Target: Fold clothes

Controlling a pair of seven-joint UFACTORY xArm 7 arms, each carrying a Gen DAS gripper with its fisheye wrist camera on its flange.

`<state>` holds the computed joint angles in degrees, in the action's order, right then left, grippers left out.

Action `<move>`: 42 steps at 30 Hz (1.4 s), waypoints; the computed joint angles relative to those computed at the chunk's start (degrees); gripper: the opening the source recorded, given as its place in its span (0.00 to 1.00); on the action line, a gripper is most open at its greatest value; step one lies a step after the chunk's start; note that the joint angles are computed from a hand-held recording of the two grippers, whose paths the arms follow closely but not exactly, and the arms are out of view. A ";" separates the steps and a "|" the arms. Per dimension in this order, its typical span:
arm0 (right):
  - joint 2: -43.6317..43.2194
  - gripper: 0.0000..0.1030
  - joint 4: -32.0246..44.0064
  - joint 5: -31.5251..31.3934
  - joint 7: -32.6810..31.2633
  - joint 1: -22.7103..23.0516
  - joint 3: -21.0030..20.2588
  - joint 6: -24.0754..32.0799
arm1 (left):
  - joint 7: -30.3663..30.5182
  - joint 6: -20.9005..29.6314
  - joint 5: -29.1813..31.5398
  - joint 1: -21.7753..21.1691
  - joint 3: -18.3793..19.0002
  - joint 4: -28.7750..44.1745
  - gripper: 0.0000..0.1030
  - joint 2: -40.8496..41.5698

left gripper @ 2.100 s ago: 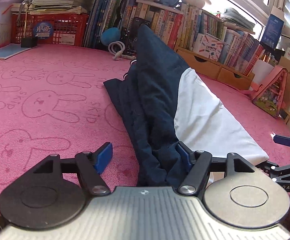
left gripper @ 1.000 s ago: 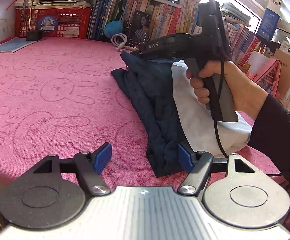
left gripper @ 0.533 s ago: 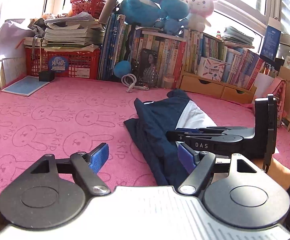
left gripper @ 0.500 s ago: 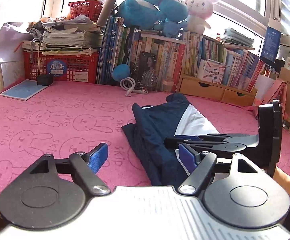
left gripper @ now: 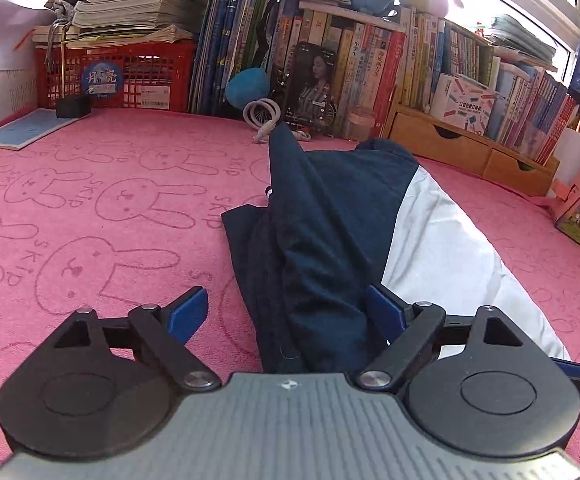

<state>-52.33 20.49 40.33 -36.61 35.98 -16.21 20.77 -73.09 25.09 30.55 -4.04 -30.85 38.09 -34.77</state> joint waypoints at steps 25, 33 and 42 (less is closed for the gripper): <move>17.95 0.72 17.09 -8.81 8.04 -10.19 4.22 3.52 | 5.73 -6.95 -5.61 -1.12 2.68 -5.00 0.91 -2.17; 45.42 0.49 40.92 1.42 8.92 -9.65 6.71 12.70 | 8.76 -8.09 -7.78 -1.64 3.31 -7.02 0.93 -4.03; 60.86 0.53 57.74 12.52 8.71 -17.16 11.27 22.23 | 11.17 -10.71 -9.69 -0.78 2.77 -9.10 0.93 -5.60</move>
<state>8.54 78.24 52.85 -27.91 18.83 -4.94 43.01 -61.93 14.38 20.87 -4.82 -28.08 29.00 -40.37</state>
